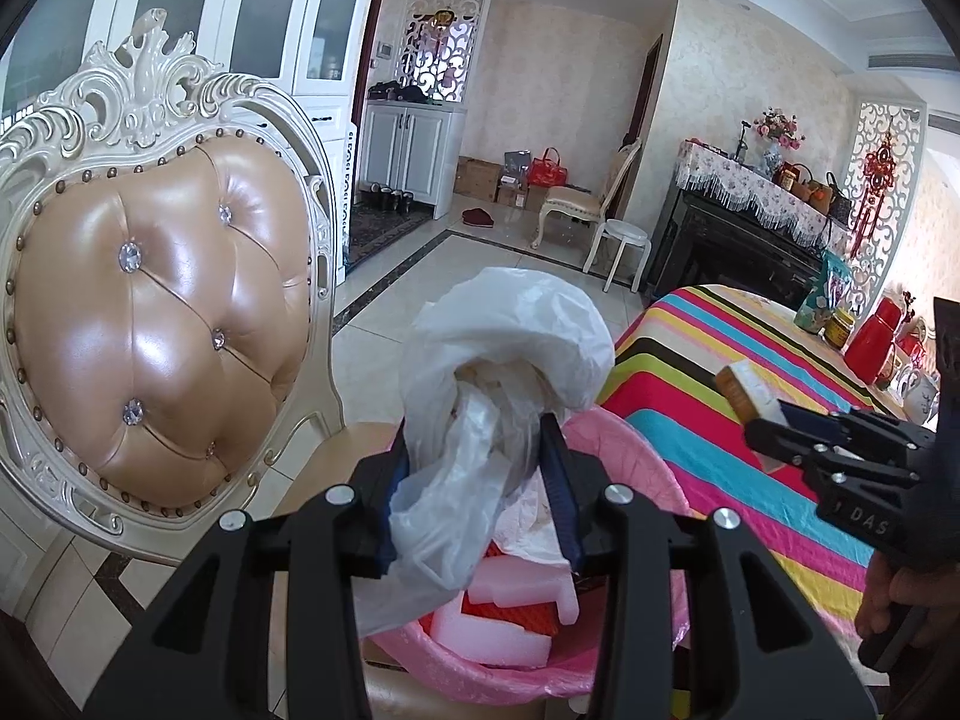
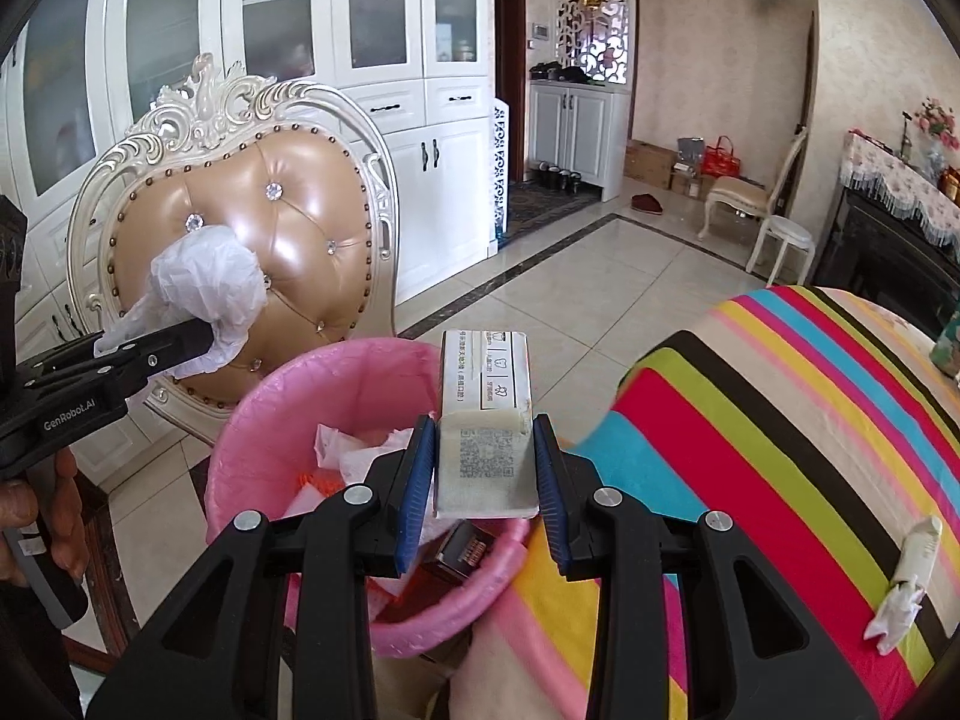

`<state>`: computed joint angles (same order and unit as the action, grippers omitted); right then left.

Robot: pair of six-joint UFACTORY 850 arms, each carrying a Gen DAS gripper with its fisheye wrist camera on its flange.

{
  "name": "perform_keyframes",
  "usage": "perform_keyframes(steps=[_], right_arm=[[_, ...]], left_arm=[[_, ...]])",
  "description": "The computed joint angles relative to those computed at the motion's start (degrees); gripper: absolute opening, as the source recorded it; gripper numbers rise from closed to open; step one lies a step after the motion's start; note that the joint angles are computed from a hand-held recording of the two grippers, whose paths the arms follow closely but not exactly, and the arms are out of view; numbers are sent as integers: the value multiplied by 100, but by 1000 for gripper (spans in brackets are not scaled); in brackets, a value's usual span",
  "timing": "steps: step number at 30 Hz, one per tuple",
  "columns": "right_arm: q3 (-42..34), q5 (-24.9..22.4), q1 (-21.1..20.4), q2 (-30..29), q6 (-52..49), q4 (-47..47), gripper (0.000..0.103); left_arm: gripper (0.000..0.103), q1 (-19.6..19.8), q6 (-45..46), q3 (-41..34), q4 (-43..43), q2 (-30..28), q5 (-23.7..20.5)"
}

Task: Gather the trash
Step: 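Carry the carton and plastic bag to the pink wastebasket and open both tools, then move both tools back over the table toward the last tissue and cup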

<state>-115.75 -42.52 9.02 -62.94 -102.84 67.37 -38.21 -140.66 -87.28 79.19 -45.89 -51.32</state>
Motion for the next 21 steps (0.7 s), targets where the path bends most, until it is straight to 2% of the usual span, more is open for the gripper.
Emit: perform_keyframes(steps=[3,6,8,10,11,12,21], right_arm=[[-13,23,79,-30,13,-53,32],[-91,10,138,-95,56,-90,33],[-151,-30,170,-143,93,-149,34],[-198,-5,190,-183,138,-192,46],[-211,-5,192,-199,133,-177,62],[-185,12,186,-193,49,-110,65],[-343,54,27,-270,117,-90,65]], left_arm=[[42,26,-30,20,43,4,52],[59,47,-150,50,113,17,78],[60,61,-198,55,168,17,118],[66,64,-176,21,113,-3,97],[66,71,-206,37,133,4,103],[66,75,-227,51,145,12,108],[66,40,-118,-141,118,-81,73]])
